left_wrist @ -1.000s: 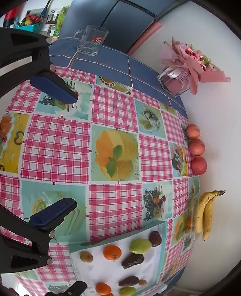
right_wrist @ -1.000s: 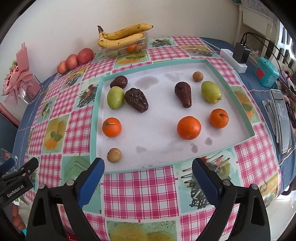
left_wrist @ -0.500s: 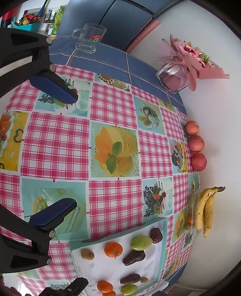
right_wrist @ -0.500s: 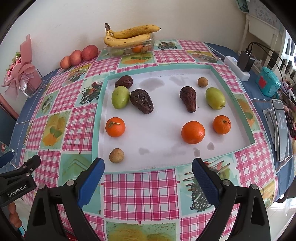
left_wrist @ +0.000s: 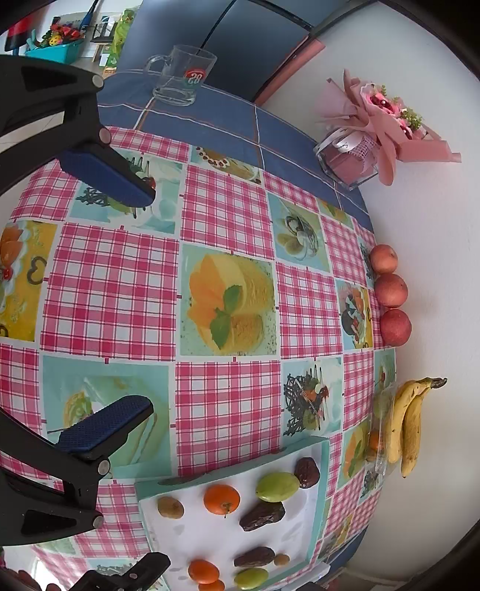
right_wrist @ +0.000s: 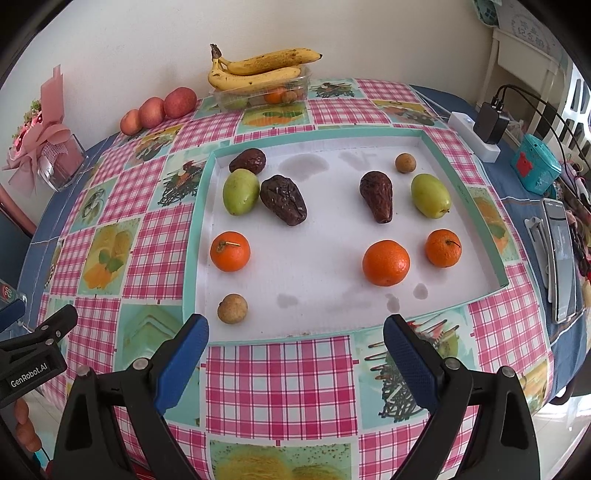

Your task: Organize fruits

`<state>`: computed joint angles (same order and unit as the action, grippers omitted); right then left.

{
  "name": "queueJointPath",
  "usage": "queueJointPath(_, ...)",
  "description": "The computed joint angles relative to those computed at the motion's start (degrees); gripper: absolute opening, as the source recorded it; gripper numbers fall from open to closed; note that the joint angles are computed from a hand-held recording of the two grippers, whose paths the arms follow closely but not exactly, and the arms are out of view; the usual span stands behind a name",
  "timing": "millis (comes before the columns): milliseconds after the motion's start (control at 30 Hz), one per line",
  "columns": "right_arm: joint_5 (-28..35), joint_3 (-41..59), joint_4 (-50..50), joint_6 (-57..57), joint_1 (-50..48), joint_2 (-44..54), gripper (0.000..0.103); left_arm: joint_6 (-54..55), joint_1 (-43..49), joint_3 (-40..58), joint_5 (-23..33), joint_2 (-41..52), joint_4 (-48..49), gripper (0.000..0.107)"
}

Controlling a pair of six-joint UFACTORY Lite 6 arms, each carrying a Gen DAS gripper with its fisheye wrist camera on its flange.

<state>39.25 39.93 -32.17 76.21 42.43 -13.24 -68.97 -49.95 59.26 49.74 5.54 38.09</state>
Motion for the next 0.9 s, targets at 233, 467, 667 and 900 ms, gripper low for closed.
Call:
queueJointPath(233, 0.0, 0.2, 0.0, 0.2, 0.1, 0.3, 0.096, 0.0, 0.0, -0.1, -0.1, -0.1, -0.1, 0.103)
queueJointPath(467, -0.1, 0.0, 0.1, -0.2, 0.0, 0.4, 0.096, 0.0, 0.1, -0.2, -0.1, -0.2, -0.1, 0.103)
queueJointPath(667, -0.1, 0.1, 0.3, -0.6, -0.1, 0.5, 0.096, 0.0, 0.1, -0.2, -0.1, -0.2, -0.1, 0.103)
queueJointPath(900, 0.0, 0.1, 0.2, -0.3, 0.1, 0.6, 0.096, 0.1, 0.1, -0.1, -0.1, -0.1, -0.1, 0.103)
